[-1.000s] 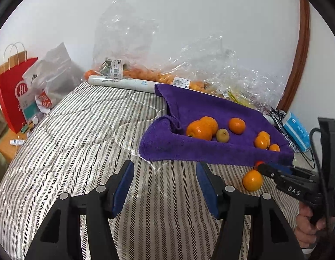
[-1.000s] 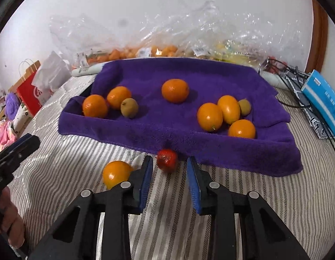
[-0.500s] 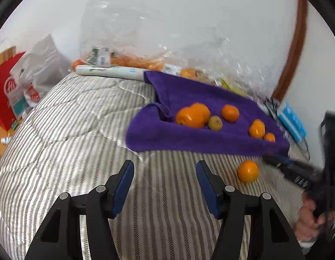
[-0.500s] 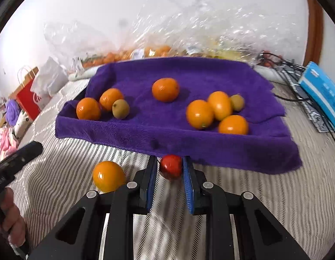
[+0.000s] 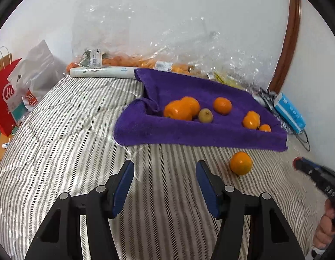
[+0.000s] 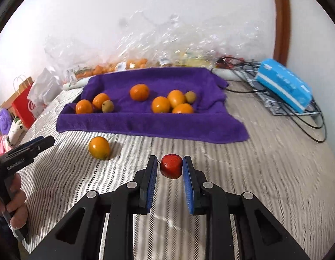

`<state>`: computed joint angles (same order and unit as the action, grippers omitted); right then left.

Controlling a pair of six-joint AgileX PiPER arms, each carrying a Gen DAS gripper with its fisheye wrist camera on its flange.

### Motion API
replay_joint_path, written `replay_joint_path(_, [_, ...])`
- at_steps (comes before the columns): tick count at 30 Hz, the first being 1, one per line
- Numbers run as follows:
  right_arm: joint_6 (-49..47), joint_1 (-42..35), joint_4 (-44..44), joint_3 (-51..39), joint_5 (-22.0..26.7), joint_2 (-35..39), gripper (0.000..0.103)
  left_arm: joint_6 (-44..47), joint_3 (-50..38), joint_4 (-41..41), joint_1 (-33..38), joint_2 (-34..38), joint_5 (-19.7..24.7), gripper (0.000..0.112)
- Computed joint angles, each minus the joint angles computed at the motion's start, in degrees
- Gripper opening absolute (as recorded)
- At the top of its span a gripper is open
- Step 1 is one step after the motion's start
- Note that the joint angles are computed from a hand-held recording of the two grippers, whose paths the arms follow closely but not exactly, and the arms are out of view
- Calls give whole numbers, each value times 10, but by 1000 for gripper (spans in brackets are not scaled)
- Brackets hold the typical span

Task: Organize fruits
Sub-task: 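Grasp the loose orange with the left tool while the right tool holds the tomato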

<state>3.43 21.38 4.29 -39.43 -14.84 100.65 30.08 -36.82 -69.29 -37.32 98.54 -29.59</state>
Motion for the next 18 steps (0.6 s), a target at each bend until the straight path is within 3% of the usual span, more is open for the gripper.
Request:
replay_joint_path(4, [11,-14,-6,22,8,-33,24,108,-36,-110,-37,22,-24,57])
replay_joint_path(6, [-54,-12,57,30,7,-46,24,103,-39,-117,-51,24,-38,57])
replay_joint_path(9, [-68,-13,68,44,0,-62,24,89,-45,-113,-71,30,-52,57])
replay_joint_path(13, [-91,-14,84,57,-3,-77,24,153,-83,-163,-88,53,-50,57])
replay_joint_path(18, [19,-47,-37,75,-16,-90,24,222,-134,-216,-94,82,-34,57])
